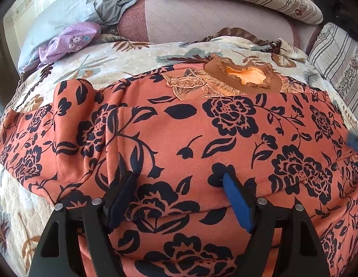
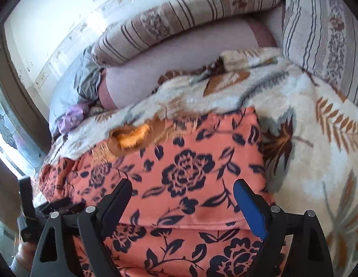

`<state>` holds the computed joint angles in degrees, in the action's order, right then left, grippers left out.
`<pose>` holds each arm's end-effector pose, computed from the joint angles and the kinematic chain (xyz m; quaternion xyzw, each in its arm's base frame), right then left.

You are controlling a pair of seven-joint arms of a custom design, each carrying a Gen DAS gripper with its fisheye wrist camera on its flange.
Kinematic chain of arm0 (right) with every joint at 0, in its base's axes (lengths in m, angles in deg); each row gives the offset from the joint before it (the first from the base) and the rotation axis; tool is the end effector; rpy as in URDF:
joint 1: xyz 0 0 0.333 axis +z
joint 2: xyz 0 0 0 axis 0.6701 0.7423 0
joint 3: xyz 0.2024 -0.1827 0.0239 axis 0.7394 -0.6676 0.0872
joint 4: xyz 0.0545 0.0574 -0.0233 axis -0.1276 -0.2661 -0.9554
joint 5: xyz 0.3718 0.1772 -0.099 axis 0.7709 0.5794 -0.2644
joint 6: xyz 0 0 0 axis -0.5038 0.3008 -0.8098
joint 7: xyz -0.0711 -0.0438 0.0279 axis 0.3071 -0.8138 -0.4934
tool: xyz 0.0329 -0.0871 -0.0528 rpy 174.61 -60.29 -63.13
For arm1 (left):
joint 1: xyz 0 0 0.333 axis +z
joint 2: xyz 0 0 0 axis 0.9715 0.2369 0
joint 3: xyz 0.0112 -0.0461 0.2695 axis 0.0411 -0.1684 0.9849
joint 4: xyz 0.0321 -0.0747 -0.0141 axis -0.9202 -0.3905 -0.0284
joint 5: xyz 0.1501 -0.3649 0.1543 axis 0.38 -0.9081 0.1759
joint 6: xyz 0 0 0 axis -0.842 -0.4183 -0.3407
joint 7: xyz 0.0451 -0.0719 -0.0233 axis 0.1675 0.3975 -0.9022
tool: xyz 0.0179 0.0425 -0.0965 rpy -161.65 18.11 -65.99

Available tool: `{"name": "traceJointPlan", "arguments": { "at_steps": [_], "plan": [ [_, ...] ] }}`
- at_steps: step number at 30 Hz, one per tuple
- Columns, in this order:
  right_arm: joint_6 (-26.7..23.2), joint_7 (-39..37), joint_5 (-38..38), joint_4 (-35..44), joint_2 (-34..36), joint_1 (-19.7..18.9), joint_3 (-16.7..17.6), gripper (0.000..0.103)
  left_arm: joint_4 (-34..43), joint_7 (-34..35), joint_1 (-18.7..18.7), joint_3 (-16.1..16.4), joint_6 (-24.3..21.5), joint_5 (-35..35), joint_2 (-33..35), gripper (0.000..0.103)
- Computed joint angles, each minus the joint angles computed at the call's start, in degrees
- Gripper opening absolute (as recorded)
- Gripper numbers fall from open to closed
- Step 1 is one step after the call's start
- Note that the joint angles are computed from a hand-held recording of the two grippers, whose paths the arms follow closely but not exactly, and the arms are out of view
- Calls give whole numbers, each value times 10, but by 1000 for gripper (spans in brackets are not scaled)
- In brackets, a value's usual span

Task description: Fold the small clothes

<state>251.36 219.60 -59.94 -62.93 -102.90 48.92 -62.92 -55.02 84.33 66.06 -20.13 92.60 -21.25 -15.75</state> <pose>0.4851 0.1744 0.4141 -0.5176 0.7749 -0.1617 0.3248 0.5527 -0.2115 0.4470 -0.5333 0.7870 -0.2552 0.1760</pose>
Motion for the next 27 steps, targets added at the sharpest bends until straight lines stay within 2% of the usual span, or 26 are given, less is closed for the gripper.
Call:
{"name": "traceJointPlan", "arguments": {
  "at_steps": [1, 2, 3, 5, 8, 10, 13, 15, 18, 21, 22, 25, 27],
  "plan": [
    [4, 1, -1, -4, 11, 8, -9, 92, -2, 4, -1, 1, 2, -6, -1, 79],
    [24, 38, -43, -11, 3, -4, -4, 92, -2, 6, -1, 1, 2, -8, -1, 79],
    [26, 43, -44, -9, -3, -25, 19, 97, -3, 8, -2, 2, 3, -12, -2, 80],
    [13, 20, -37, 1, 10, -21, 22, 102, -5, 23, -5, 6, 6, -38, -6, 80],
    [-21, 35, -70, 18, 18, -24, 30, 102, -23, 83, -17, 27, 19, -150, -35, 79],
    [-6, 43, -75, 13, 19, -18, 19, 102, -43, 144, -36, 61, 41, -272, -73, 79],
    [12, 44, -73, 3, 16, -13, 8, 102, -51, 136, -23, 96, 67, -346, -113, 80],
    [8, 46, -75, 6, 17, -14, 12, 102, -45, 103, 3, 116, 73, -363, -117, 80],
    [3, 46, -76, 8, 17, -14, 12, 102, 13, 30, 68, 139, 26, -336, -65, 80],
    [4, 49, -78, 8, 17, -13, 11, 102, 130, 4, 121, 175, -78, -389, 41, 79],
    [5, 50, -80, 8, 17, -13, 11, 102, 163, -7, 137, 179, -97, -403, 73, 79],
    [8, 57, -85, 9, 20, -17, 13, 102, 233, -53, 182, 178, -124, -442, 147, 76],
    [4, 61, -91, 12, 22, -18, 15, 102, 271, -54, 208, 166, -141, -467, 186, 73]
  ]
}}
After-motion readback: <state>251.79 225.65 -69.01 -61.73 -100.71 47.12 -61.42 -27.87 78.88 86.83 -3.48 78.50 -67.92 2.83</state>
